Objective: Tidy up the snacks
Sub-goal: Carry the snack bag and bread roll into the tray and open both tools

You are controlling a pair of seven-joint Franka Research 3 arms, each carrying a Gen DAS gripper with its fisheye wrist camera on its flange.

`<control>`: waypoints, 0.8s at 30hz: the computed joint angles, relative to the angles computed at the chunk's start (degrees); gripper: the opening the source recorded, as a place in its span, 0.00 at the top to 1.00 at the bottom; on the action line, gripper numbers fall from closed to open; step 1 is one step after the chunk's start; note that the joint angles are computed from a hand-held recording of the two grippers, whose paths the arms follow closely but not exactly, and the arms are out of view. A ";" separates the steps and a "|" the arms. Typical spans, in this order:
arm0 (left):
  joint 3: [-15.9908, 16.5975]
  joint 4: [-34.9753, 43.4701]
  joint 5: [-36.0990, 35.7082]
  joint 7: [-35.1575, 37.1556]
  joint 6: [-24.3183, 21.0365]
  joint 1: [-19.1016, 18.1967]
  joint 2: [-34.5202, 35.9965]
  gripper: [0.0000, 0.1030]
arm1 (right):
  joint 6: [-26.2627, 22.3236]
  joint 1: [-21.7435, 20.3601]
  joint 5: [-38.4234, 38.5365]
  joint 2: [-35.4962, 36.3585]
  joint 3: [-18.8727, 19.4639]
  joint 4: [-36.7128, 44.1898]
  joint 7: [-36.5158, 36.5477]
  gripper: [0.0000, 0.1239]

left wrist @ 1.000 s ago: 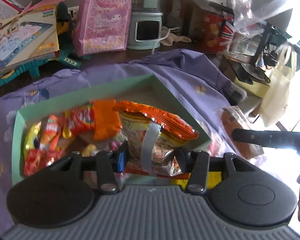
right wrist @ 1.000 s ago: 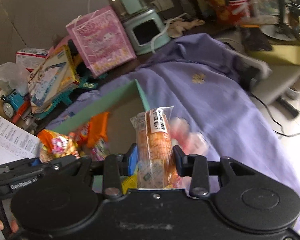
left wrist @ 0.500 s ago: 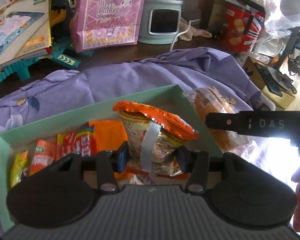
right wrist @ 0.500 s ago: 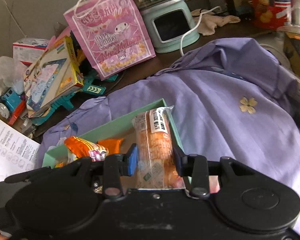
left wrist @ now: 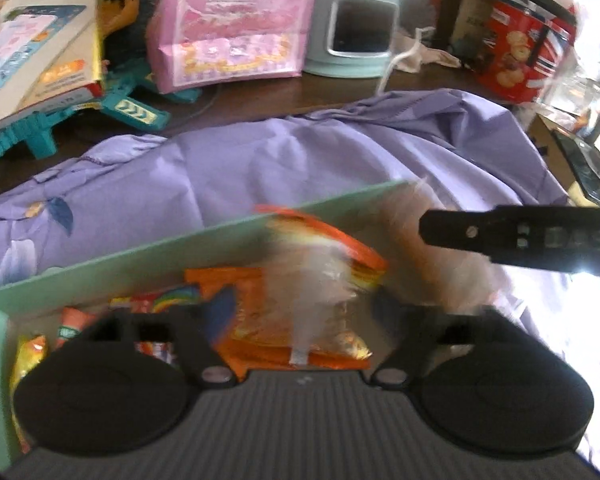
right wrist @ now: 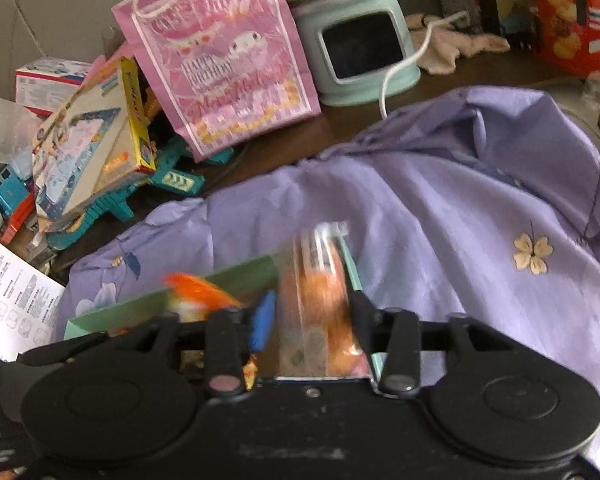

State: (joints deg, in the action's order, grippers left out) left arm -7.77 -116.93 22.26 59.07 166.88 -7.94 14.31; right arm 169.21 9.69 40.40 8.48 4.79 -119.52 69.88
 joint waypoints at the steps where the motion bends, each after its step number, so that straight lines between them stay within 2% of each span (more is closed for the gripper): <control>1: 2.76 -0.46 4.17 -4.49 1.02 -2.21 -0.50 0.00 | 1.34 0.26 -0.15 -0.28 0.07 -0.37 -0.08 0.30; 2: 3.71 -0.79 6.31 -6.55 1.76 -2.81 -0.84 0.00 | 2.96 0.41 0.15 -0.73 0.35 -0.99 -0.74 0.19; 3: 3.18 -1.16 6.23 -6.43 1.94 -2.24 -1.26 0.00 | 4.53 0.77 -0.21 -1.38 0.36 -1.91 -0.68 0.17; 6: 0.95 -1.92 3.31 -4.18 1.02 -0.27 -2.15 0.00 | 4.39 1.35 -2.83 -2.64 -0.41 -3.03 1.55 0.17; 12: 0.17 -4.86 2.50 -4.71 -0.69 0.14 -5.16 0.00 | 2.62 1.85 -6.33 -6.05 -1.74 -6.30 5.95 0.17; 24: -1.98 -15.45 1.93 -5.71 0.10 0.17 -16.55 0.00 | 2.06 2.76 -11.10 -17.71 -2.98 -17.36 11.16 0.17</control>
State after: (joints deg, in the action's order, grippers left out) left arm -9.75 -132.38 24.19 53.36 166.98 -7.77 -2.24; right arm 171.28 12.45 29.30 -9.23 1.81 -136.89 81.04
